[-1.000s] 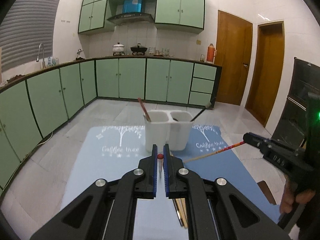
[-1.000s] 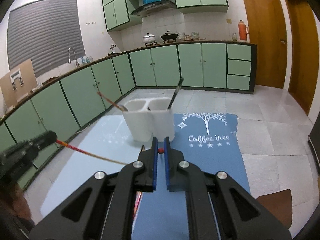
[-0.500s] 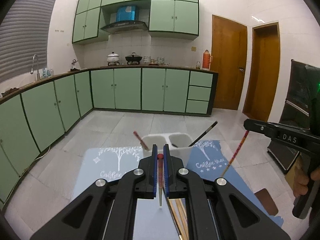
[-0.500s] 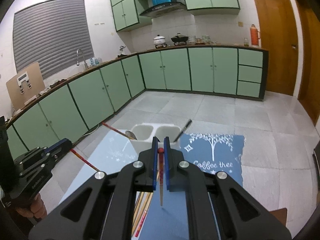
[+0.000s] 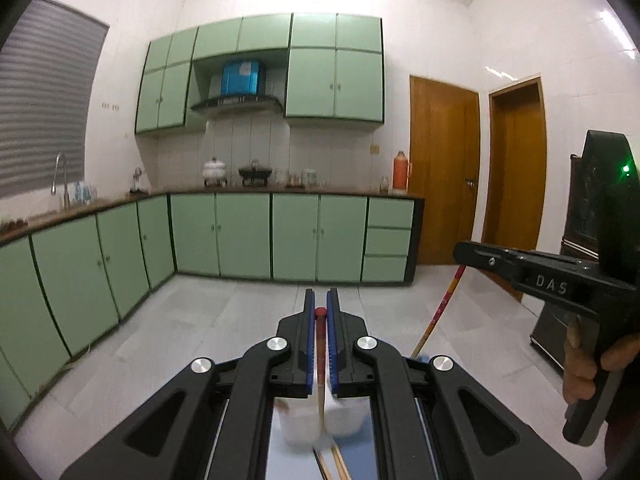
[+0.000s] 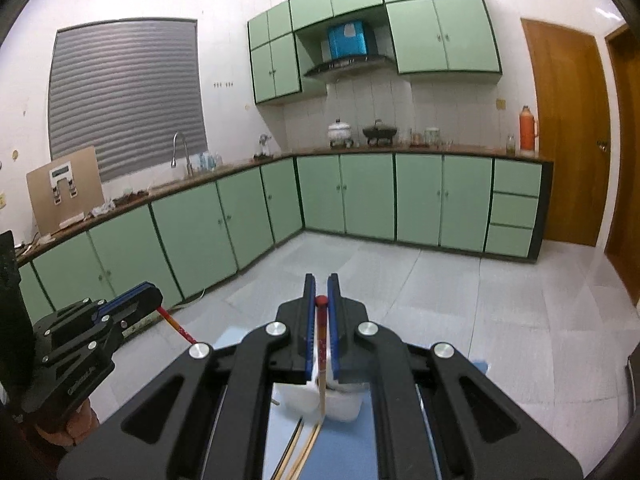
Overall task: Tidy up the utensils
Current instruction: 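Carry both chopsticks up over the white holder and open both tools to drop them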
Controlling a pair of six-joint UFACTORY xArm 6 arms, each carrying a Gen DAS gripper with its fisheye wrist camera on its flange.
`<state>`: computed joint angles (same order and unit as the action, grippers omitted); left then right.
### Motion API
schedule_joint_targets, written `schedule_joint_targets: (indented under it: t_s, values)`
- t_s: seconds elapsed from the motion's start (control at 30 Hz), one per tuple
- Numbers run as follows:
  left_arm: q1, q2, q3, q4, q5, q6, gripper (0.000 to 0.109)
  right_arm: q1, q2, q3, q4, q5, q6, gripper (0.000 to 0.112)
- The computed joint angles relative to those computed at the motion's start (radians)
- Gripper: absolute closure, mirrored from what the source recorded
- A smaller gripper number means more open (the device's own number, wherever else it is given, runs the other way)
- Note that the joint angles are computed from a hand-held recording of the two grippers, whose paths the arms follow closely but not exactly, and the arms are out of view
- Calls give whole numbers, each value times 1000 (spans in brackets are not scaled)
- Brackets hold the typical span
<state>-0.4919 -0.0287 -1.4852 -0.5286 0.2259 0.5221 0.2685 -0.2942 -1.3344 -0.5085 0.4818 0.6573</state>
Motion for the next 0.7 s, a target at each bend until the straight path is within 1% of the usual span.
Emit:
schedule_joint_targets:
  t_s: [0.1, 0.17, 0.23, 0.33, 0.4, 0.43, 0.53, 0.6, 0.63, 0.67, 0.7]
  values:
    - [-3, 87, -99, 60, -24, -43, 103, -28, 56, -48, -13, -11, 0, 107]
    - [-3, 152, -158, 126, -39, -102, 103, -47, 93, -63, -24, -28, 13, 107]
    - [0, 216, -209, 192, -34, -171, 103, -62, 129, -68, -36, -41, 30, 107]
    - [6, 289, -254, 254, -16, -242, 103, -74, 171, -56, -22, -59, 27, 107]
    - [10, 327, -268, 266, 4, -264, 103, -70, 187, -45, -15, -55, 22, 107]
    - [12, 339, -269, 287, 12, -288, 103, -72, 193, -35, 14, -56, -2, 107]
    - [15, 349, -259, 280, 19, -298, 101, -75, 192, -10, 26, -73, 1, 105]
    - [18, 343, -240, 261, 11, -289, 86, -78, 182, 7, 27, -78, 10, 102]
    - [18, 335, -228, 252, 5, -284, 83, -77, 172, 19, 14, -80, 28, 101]
    - [21, 332, -225, 241, 2, -275, 76, -78, 159, 32, 3, -83, 42, 99]
    - [21, 319, -209, 227, -10, -263, 71, -77, 145, 45, -15, -85, 63, 94]
